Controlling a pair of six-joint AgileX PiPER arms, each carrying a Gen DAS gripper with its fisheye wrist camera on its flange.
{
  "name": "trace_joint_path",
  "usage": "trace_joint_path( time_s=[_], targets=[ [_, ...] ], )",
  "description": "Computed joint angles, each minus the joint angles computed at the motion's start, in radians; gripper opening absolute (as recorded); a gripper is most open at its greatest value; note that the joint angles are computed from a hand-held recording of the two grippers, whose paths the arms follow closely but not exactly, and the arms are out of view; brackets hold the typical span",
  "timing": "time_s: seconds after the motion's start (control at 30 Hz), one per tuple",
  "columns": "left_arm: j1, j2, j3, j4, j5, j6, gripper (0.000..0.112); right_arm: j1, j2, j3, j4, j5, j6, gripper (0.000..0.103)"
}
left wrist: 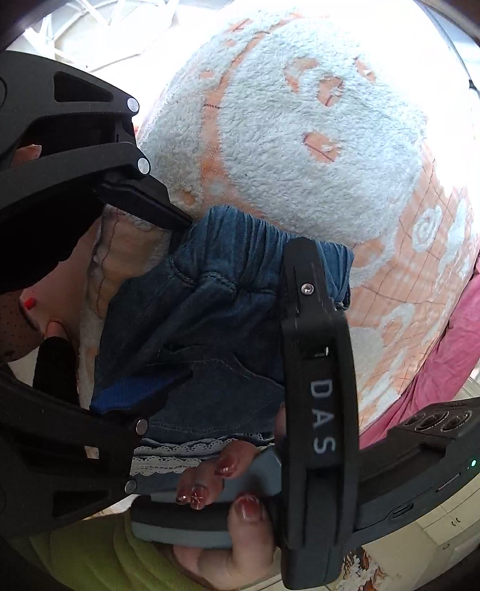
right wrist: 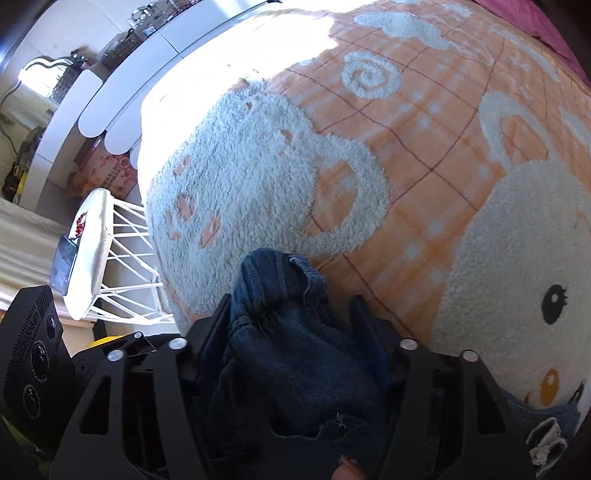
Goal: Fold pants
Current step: 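Grasp the elastic waistband with the right gripper and lift it up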
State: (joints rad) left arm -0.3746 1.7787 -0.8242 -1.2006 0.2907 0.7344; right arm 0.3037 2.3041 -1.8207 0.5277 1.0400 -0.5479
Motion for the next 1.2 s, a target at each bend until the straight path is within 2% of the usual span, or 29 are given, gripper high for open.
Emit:
trace_joint_path(
  time_s=[0.07,0.17,0.27,0.33,0.5,0.7,0.9,1.0,1.1,1.2],
  targets=[
    [-0.005,-0.003,-0.002,0.024,-0.002,-0.022,0.067,-0.024,-0.039,0.063,0.065,-0.027,-0.063,0.041],
    [-0.017,-0.018,-0.007,0.054,-0.003,-0.059,0.068,-0.085,-0.098,0.134,0.189,-0.013,-0.173,0.035],
    [-0.023,-0.041,-0.001,-0.033,0.011,0.040,0.074,-0.152,-0.177,0.209,0.293,0.013,-0.283,0.033],
    [-0.049,-0.050,-0.021,0.035,-0.003,-0.024,0.075,-0.199,-0.226,0.253,0.340,0.029,-0.338,0.033],
    [-0.114,-0.043,-0.105,0.122,0.032,-0.121,0.076,-0.323,-0.310,0.332,0.429,0.071,-0.427,0.033],
    [-0.235,-0.026,-0.197,0.306,0.020,-0.333,0.072,-0.451,-0.377,0.449,0.489,0.083,-0.539,0.033],
    [-0.352,0.018,-0.307,0.588,0.029,-0.635,0.072,-0.585,-0.409,0.528,0.528,0.134,-0.635,0.033],
    [-0.382,0.056,-0.377,0.671,0.055,-0.711,0.072,-0.654,-0.417,0.557,0.538,0.162,-0.671,0.033],
    [-0.411,0.097,-0.441,0.721,0.074,-0.757,0.072,-0.706,-0.430,0.590,0.531,0.152,-0.699,0.033],
    [-0.414,0.141,-0.499,0.712,0.098,-0.741,0.072,-0.754,-0.425,0.606,0.521,0.139,-0.716,0.035]
  ],
)
